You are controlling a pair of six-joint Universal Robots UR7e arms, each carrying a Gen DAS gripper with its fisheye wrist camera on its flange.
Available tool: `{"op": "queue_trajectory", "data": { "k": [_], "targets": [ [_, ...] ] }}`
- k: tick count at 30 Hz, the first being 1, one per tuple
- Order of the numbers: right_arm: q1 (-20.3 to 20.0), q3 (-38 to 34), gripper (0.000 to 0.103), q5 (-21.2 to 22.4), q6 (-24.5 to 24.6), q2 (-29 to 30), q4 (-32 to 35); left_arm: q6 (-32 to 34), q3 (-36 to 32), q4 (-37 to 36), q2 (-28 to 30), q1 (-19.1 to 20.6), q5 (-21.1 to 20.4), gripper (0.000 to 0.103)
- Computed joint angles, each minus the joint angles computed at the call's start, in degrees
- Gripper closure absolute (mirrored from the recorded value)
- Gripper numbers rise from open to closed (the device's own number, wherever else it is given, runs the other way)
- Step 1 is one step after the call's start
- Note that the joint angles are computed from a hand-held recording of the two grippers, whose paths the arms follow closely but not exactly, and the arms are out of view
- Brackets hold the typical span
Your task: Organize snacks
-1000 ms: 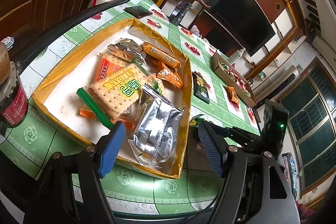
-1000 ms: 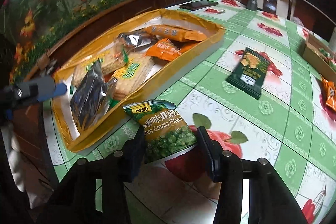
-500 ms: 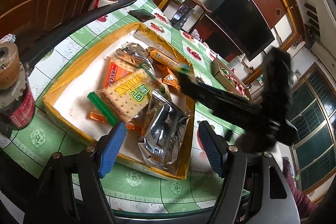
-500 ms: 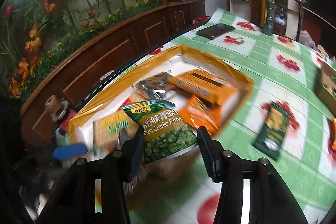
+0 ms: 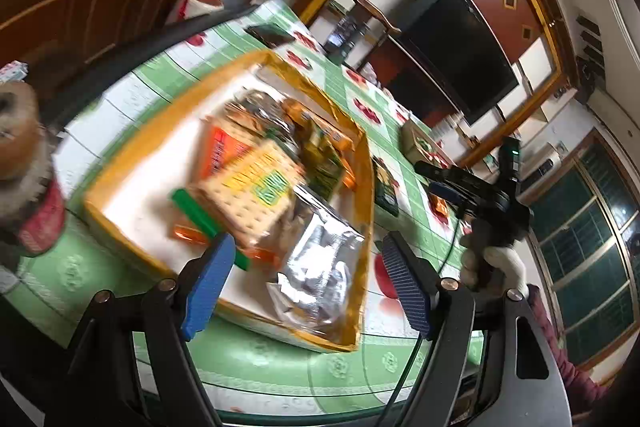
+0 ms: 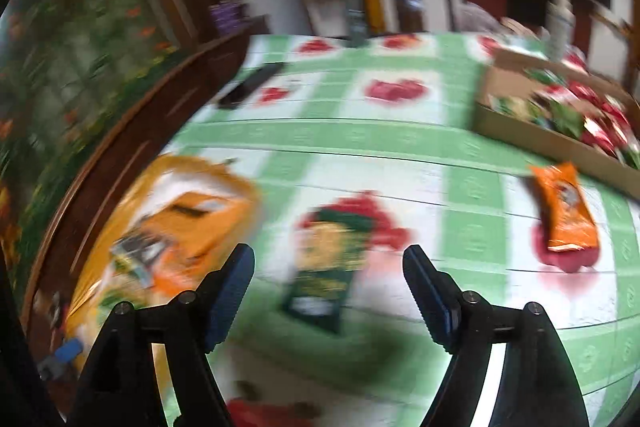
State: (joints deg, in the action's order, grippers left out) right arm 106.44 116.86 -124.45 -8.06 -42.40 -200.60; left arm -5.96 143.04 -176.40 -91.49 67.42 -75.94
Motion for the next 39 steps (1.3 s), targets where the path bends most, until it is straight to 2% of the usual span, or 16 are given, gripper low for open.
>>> {"op": "queue_trajectory", "data": {
  "k": [7, 9, 11, 12, 13, 18, 21, 22, 23, 25, 26, 28, 30, 32, 33, 39],
  "targets": [
    [-1.4, -5.69, 0.025, -1.46, 1.84, 4.81, 3.81, -0.97, 0.14, 1.93, 0.13, -1.9, 1.49, 0.027],
    [-1.0, -7.87, 0.026, -4.44, 2.56, 6.82, 5.55, -1.46, 0.37, 2.38, -0.18, -2.55, 2.32, 0.027],
    [-0.25, -9.85, 0.036, -9.44, 1.48, 9.12, 5.57, -1.66, 0.54, 2.63, -0.28, -2.93, 2.81, 0.027],
    [0.1, -9.96, 0.054, -10.79, 0.33, 9.84, 4.14, -1.8, 0.63, 2.75, -0.27, -3.19, 3.03, 0.027],
    [0.36, -9.54, 0.056, -11.41, 0.14, 9.95, 3.57, -1.89, 0.67, 2.74, -0.16, -3.33, 3.07, 0.027],
    [0.67, -3.49, 0.056, -10.12, 2.16, 6.98, 2.95, -1.72, 0.63, 2.84, 1.03, -3.97, 2.2, 0.027],
    [1.02, 1.38, 0.052, -6.44, 3.17, 3.26, 6.63, -1.53, 0.38, 3.5, 1.57, -4.57, 2.31, 0.027],
    [0.57, 3.0, 0.051, -3.89, 3.16, 1.35, 8.35, -1.52, 0.31, 3.5, 1.74, -4.77, 2.48, 0.027],
    [-0.69, 5.51, 0.051, 1.06, 3.17, -1.83, 9.64, -1.51, 0.39, 3.35, 1.76, -4.93, 2.56, 0.027],
    [-2.61, 8.55, 0.045, 4.62, 3.33, -5.62, 7.48, -1.62, 0.65, 2.57, 1.91, -5.35, 2.77, 0.027],
    [-3.53, 9.69, 0.04, 4.06, 3.16, -7.11, 4.09, -1.75, 0.75, 2.14, 2.13, -5.62, 2.93, 0.027],
    [-5.57, 10.63, 0.018, 1.29, 1.95, -8.91, -4.23, -1.87, 0.87, 1.99, 2.48, -6.18, 3.31, 0.027],
    [-7.53, 8.62, 0.015, -4.05, -0.61, -9.08, -9.5, -2.05, 0.89, 2.73, 2.78, -7.08, 4.03, 0.027],
    [-9.09, 4.54, 0.015, -9.64, -2.77, -8.67, -6.28, -2.27, 0.92, 3.44, 2.83, -8.15, 5.0, 0.027],
    [-10.0, 2.54, 0.015, -10.98, -3.38, -8.53, -3.55, -2.38, 1.03, 3.66, 2.69, -8.89, 5.77, 0.027],
    [-11.86, -5.35, 0.015, -14.55, -8.77, -3.73, 0.46, -3.57, 1.17, 5.27, 2.9, -12.18, 9.23, 0.027]
  ]
}}
